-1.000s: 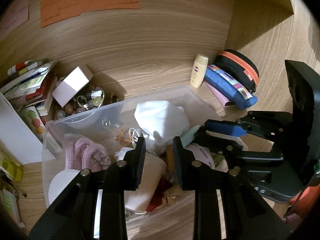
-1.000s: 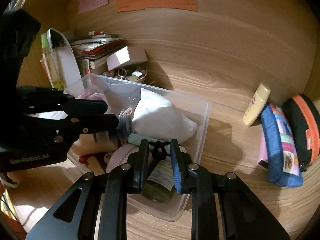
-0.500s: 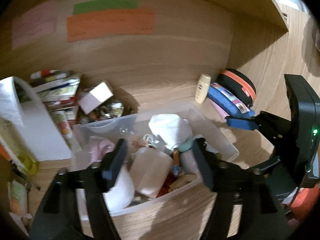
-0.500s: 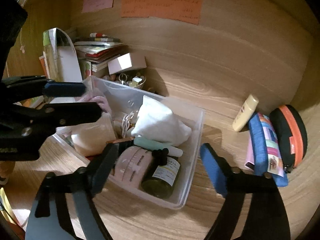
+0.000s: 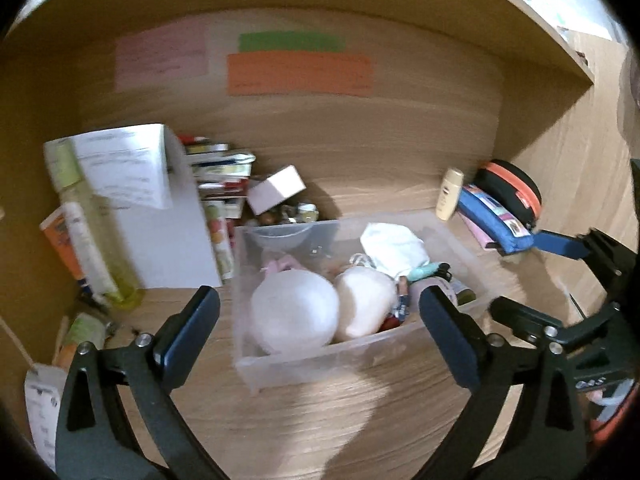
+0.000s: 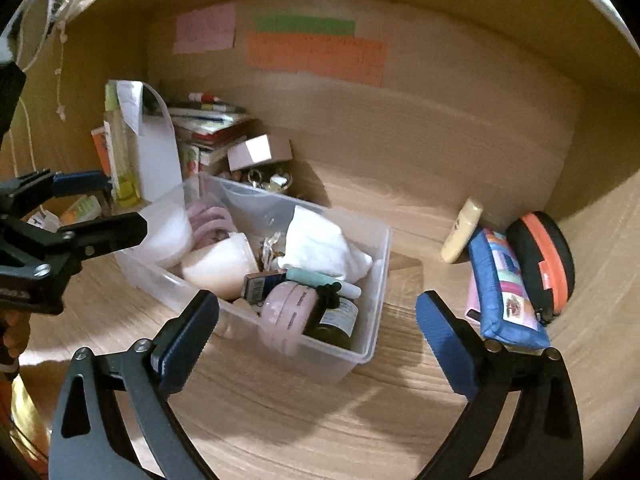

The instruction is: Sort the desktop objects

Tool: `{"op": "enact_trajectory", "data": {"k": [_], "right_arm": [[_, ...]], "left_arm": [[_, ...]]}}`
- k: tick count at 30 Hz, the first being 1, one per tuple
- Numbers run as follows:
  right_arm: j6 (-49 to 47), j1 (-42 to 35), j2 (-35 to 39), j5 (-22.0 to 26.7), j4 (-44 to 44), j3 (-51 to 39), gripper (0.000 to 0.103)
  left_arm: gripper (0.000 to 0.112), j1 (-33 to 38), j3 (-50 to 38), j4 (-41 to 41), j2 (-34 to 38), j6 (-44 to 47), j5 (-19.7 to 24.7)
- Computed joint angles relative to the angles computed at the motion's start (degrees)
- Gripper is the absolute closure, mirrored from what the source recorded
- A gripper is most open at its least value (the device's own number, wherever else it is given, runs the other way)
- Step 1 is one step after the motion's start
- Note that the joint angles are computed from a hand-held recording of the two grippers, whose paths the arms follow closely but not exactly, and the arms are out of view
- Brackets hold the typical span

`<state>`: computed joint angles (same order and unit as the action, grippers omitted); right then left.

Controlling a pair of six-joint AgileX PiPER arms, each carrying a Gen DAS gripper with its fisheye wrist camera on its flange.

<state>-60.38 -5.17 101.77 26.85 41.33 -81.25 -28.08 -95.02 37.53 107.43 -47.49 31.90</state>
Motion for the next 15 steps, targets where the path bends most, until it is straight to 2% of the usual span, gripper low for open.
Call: {"op": "enact_trajectory", "data": {"k": [2,6,11,15], "right_arm": [[-3.59,0.08,-1.58,-1.99,3.81,2.73,0.0],[-14.15,0.3,-3.67,-5.59,14.7,7.65,0.0],[-18.53,0.82,-3.15,-7.46,20.66,9.54,0.0],[-18.79,0.84,-1.48,-7.98,22.08,8.83,0.0]], "left_arm": [[0.011,-1.3,3.24,8.71,-1.53,-8.81,0.18],[0.011,-2.27,7.75,17.73,-3.64,-18.65,-0.18],[0.011,-2.81,10.91,23.83,-4.71,-26.6,0.88],[0.011,-2.92,10.99,26.46,-3.68,-29.19,1.56]]}}
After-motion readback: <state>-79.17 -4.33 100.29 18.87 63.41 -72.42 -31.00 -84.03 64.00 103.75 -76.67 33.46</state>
